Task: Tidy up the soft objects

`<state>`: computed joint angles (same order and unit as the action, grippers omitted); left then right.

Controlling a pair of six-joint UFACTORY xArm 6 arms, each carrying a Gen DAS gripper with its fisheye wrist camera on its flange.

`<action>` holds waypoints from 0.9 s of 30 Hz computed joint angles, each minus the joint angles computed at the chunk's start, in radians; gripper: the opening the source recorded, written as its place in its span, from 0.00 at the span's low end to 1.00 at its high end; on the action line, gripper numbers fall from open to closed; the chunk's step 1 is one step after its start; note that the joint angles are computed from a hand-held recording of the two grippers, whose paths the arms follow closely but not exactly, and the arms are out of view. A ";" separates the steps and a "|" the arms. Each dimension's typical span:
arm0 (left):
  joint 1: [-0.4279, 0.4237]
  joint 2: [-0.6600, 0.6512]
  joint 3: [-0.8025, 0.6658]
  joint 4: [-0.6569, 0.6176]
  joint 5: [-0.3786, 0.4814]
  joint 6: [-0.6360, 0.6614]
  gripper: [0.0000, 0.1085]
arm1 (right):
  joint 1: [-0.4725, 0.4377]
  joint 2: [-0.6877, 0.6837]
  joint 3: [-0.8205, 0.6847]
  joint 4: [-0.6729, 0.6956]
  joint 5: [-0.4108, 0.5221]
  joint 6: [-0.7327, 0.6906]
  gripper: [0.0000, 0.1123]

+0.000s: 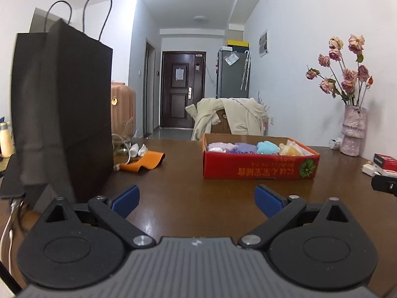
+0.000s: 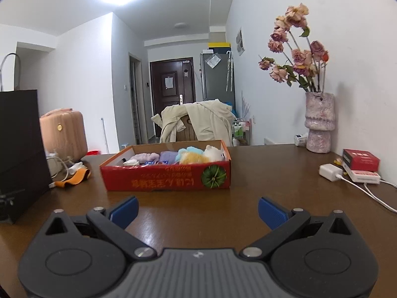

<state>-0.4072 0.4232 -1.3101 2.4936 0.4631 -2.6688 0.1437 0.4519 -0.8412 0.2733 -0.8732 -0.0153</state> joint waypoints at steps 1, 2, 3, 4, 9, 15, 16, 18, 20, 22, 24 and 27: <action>-0.002 -0.034 0.041 0.036 -0.002 -0.032 0.94 | 0.011 -0.018 0.038 0.002 -0.027 0.007 0.92; -0.007 -0.058 0.065 0.048 -0.001 -0.039 0.94 | 0.020 -0.036 0.075 -0.003 -0.049 0.017 0.92; -0.017 -0.083 0.098 0.050 0.017 -0.038 0.95 | 0.029 -0.051 0.106 -0.009 -0.065 0.021 0.92; -0.026 -0.101 0.118 0.052 0.026 -0.032 0.95 | 0.044 -0.061 0.133 0.001 -0.082 0.013 0.92; -0.067 -0.159 0.207 0.032 0.033 0.001 0.95 | 0.081 -0.107 0.245 -0.006 -0.089 0.050 0.92; -0.088 -0.154 0.206 0.059 0.049 -0.001 0.95 | 0.115 -0.117 0.268 0.050 -0.133 0.011 0.92; -0.087 -0.155 0.208 0.056 0.051 -0.002 0.95 | 0.107 -0.117 0.267 0.027 -0.131 0.026 0.92; -0.085 -0.155 0.212 0.050 0.054 -0.006 0.95 | 0.108 -0.116 0.267 0.018 -0.121 0.030 0.92; -0.084 -0.158 0.216 0.056 0.057 -0.017 0.95 | 0.116 -0.117 0.265 0.029 -0.120 0.017 0.92; -0.084 -0.158 0.217 0.059 0.059 -0.019 0.95 | 0.116 -0.118 0.266 0.025 -0.123 0.017 0.92; -0.083 -0.156 0.215 0.053 0.060 -0.017 0.95 | 0.117 -0.119 0.265 0.029 -0.120 0.017 0.92; -0.084 -0.158 0.216 0.045 0.058 -0.013 0.95 | 0.114 -0.119 0.265 0.024 -0.116 0.020 0.92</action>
<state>-0.4916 0.2656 -1.0941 2.5385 0.5209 -2.6819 0.2580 0.3332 -0.5757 0.2975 -0.9893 0.0052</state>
